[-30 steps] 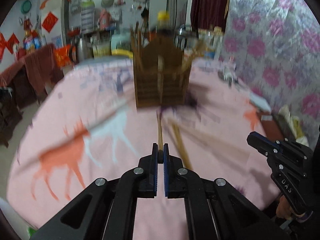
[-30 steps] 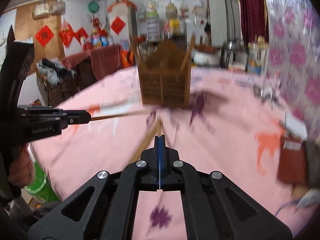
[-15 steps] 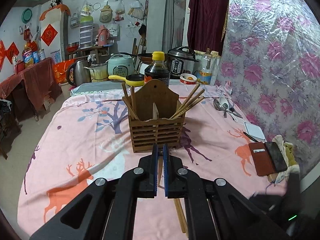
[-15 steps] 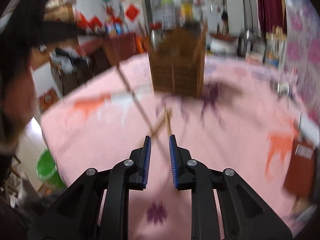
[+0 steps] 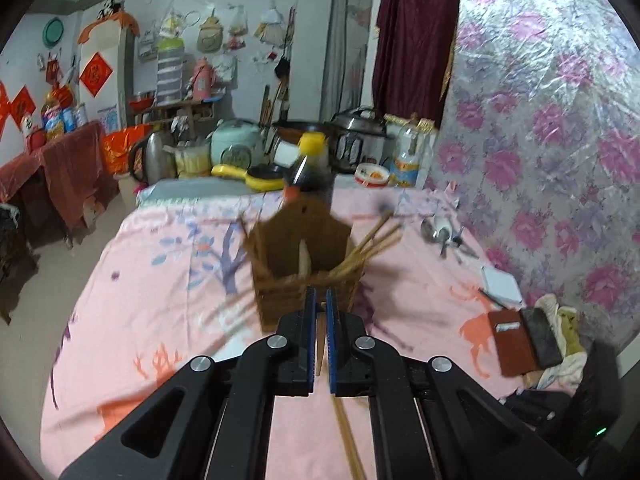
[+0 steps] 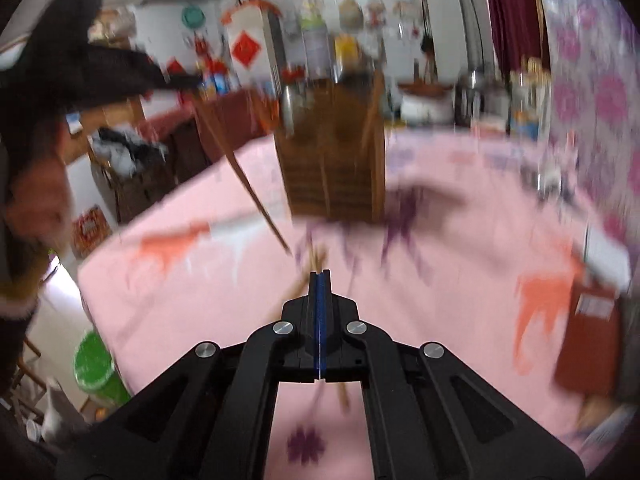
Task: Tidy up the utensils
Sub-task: 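Lower both held chopsticks into the wooden holder and open both tools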
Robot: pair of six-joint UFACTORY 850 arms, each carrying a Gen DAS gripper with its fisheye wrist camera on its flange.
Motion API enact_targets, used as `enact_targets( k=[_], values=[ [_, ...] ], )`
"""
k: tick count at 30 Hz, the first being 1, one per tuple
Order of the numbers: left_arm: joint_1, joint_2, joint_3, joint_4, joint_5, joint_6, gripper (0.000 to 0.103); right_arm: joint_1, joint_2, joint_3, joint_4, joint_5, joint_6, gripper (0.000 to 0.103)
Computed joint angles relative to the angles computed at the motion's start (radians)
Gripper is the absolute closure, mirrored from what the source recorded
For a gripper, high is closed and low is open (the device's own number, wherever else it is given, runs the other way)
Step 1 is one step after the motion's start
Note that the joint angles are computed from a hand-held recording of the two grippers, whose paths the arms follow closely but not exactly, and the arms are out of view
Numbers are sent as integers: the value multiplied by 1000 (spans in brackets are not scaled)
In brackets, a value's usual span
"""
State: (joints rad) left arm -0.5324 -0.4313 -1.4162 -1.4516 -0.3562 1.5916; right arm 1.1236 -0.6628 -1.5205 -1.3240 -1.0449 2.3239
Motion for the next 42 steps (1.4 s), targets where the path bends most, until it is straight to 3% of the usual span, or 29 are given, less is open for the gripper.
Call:
enact_targets(
  k=[2,4,5,6,7,11,14,17,19,26,29,33,36,42],
  values=[
    [-7,-3,-31,2,3,-6,98,-17,26,-3,-17,8,-42,103],
    [-13,-6,-70,7,3,-20,98,-46,50,7,5,119,-120,100],
    [-16,-6,-80,-2,5,-12,98,-51,43,10,26,142,-128,92],
    [-17,-7,-90,-6,6,-8,98,-53,26,13,46,170,-126,76],
    [-19,-6,-101,-23,8,9,98,-52,9,13,65,191,-125,72],
    [-26,-20,-156,-25,16,4,98,-46,-70,23,128,305,-40,72],
    [-35,-39,-198,6,31,-30,98,-43,-115,15,176,333,-7,73],
    [-40,-58,-232,38,38,-72,98,-26,-135,-5,180,284,-6,97],
    [-39,-69,-248,47,36,-91,98,-21,-109,27,126,273,68,97],
    [-32,-108,-306,118,52,-186,98,-37,31,49,-11,111,-13,97],
    [-25,-127,-336,157,60,-237,98,-74,83,27,-22,125,-109,97],
    [-17,-169,-396,231,62,-326,98,-119,114,-4,94,195,-279,97],
    [-15,-206,-447,273,55,-374,98,-150,115,-27,271,247,-444,97],
    [-14,-275,-526,357,43,-470,98,-220,72,-126,597,239,-789,97]
  ],
)
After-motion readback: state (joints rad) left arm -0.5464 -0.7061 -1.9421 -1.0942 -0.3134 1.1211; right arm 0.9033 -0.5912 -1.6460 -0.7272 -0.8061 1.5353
